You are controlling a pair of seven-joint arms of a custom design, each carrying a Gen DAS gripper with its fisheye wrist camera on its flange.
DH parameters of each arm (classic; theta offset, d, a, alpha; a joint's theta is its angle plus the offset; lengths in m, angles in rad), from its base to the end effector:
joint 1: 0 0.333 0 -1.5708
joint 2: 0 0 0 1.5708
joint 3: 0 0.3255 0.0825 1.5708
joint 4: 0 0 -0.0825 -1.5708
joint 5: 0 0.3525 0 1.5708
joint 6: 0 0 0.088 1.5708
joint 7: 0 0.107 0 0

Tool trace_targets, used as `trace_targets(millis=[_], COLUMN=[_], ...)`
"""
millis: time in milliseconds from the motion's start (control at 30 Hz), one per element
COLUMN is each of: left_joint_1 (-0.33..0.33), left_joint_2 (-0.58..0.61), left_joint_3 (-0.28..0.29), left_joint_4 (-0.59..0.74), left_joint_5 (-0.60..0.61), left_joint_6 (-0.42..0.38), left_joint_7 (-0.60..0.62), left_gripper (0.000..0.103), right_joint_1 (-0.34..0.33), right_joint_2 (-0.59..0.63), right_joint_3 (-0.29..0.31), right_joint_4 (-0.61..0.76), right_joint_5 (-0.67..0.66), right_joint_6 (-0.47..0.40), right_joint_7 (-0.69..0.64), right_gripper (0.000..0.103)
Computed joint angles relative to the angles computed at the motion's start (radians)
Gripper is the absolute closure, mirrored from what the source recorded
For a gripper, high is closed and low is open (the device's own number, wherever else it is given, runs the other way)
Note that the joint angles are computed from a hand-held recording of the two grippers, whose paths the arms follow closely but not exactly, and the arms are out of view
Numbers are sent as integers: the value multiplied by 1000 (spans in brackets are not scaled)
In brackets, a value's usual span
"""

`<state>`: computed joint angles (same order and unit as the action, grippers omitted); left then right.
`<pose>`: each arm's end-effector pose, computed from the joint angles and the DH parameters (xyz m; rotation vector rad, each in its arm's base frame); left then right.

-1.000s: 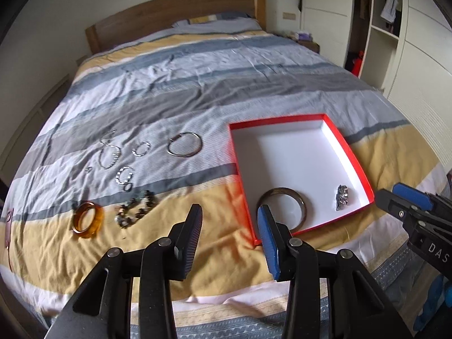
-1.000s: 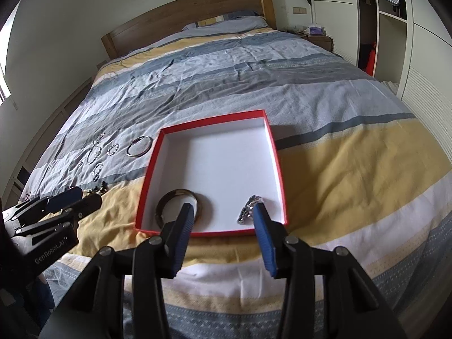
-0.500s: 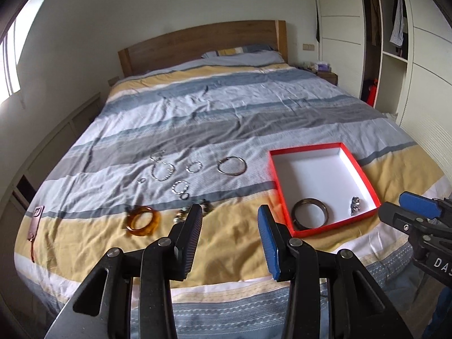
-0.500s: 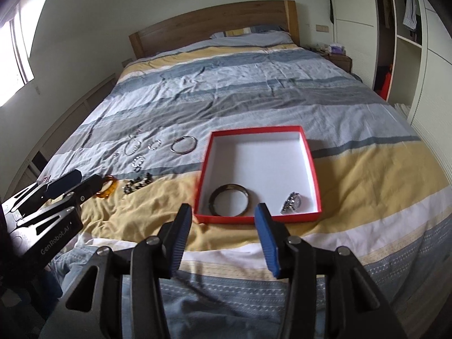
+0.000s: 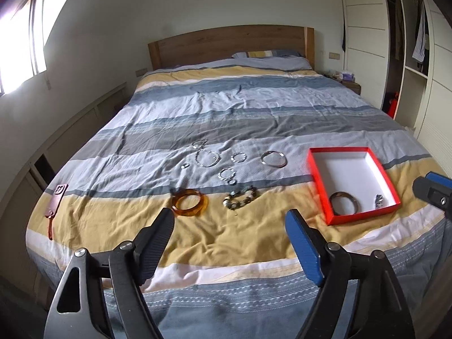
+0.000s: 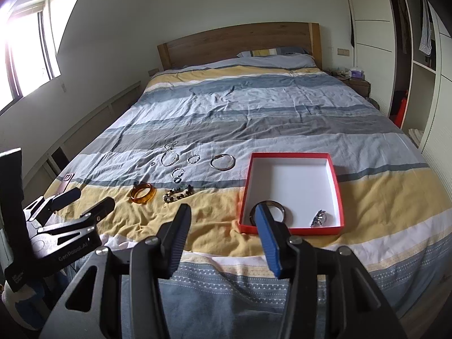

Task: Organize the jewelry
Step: 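Withdraw both open tools from the red box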

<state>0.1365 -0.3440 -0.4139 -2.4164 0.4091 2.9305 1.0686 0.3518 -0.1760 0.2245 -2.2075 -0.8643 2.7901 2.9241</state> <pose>0.4300 -0.1687 0.5443 -1.5298 1.8302 -0.7394 0.4034 0.3118 0.5499 -1.5797 1.6666 -0.5953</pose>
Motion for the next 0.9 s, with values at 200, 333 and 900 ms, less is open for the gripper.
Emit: trace_targets(millis=[200, 333, 900], left_joint_1=[-7, 24, -103], left_joint_2=[28, 80, 528], left_joint_3=[87, 129, 331], left_joint_4=[-46, -55, 330], left_joint_5=[-64, -101, -406], left_joint_6=[26, 30, -73], left_joint_7=[65, 94, 392], left_gripper=[19, 19, 43], right_joint_1=[14, 40, 69], right_joint_2=[81, 166, 691], right_joint_3=[-10, -38, -29], right_joint_4=[46, 94, 622], right_joint_5=[-21, 19, 620], right_joint_6=[42, 84, 13], right_joint_7=[-6, -72, -742], right_gripper=[57, 57, 57])
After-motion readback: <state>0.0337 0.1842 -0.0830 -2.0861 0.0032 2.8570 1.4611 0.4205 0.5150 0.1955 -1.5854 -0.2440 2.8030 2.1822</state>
